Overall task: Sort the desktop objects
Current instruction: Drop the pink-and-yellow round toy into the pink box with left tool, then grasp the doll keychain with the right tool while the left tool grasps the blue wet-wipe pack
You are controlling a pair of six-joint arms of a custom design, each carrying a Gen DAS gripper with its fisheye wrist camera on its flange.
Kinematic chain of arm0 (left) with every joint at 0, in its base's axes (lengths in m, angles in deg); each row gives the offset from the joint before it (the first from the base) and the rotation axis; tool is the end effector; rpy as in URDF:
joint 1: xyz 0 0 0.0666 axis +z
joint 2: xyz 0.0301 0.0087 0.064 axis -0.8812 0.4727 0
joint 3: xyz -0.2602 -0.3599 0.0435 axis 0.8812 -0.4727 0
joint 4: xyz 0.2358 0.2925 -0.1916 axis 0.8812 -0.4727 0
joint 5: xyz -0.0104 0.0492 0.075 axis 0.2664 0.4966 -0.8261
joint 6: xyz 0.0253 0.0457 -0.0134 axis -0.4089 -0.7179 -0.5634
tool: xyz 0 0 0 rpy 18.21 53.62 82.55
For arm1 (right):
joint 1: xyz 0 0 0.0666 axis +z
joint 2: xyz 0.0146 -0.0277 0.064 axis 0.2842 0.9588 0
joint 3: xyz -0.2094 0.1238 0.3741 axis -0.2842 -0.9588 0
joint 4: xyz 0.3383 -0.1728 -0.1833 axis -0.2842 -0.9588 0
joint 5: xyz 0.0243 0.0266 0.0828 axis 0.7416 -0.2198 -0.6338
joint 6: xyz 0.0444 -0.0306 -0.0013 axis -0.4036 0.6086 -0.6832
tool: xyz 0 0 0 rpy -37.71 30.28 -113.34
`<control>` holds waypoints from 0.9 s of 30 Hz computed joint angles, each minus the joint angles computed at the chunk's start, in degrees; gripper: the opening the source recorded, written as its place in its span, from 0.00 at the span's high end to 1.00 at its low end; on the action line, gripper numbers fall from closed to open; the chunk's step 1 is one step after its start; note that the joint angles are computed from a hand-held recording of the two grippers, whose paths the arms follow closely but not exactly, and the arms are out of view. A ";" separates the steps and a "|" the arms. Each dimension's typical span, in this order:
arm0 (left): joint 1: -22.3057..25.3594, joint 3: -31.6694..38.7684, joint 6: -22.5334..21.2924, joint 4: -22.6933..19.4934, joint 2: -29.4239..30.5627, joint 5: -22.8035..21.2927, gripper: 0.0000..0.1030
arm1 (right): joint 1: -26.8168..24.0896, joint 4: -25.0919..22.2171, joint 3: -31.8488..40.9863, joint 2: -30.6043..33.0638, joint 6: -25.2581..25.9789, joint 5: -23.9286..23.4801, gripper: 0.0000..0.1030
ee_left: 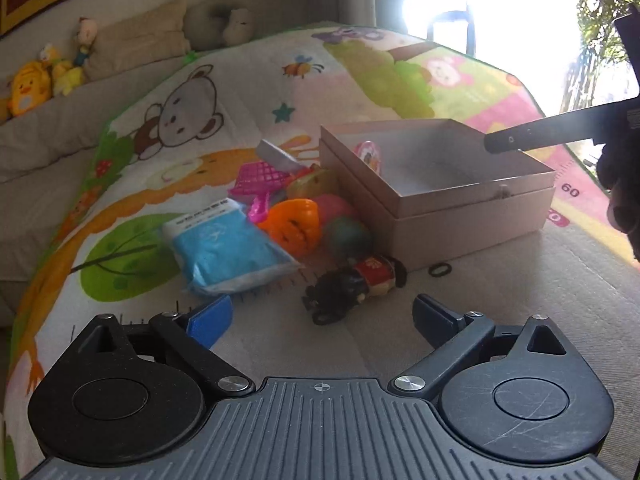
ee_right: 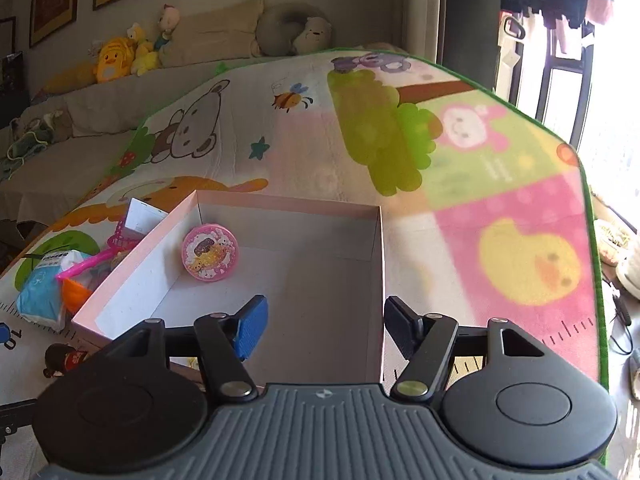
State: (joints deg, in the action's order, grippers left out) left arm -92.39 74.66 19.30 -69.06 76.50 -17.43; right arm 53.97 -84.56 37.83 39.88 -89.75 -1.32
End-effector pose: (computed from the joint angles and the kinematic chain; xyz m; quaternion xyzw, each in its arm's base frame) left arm 0.3587 -0.2009 0.3007 0.1176 0.8789 -0.0247 0.4617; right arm 0.4330 0.3112 0.3101 -0.0764 0.8698 0.0056 0.4874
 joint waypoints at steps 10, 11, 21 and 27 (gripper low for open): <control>5.46 -0.56 9.38 -4.69 -2.39 -6.00 0.02 | 12.22 -3.96 4.19 5.46 2.90 -9.11 0.28; 5.71 -0.70 9.41 -4.92 -2.82 -6.06 0.02 | 12.71 -4.15 5.41 6.95 2.28 -8.01 0.25; 5.98 2.07 9.75 -4.70 -1.66 -3.84 0.00 | 12.44 -7.02 6.60 8.26 -2.75 -9.24 0.39; 6.90 9.20 12.55 -7.61 6.08 -1.95 0.00 | 13.22 -4.87 -2.47 1.11 -1.74 -2.86 0.39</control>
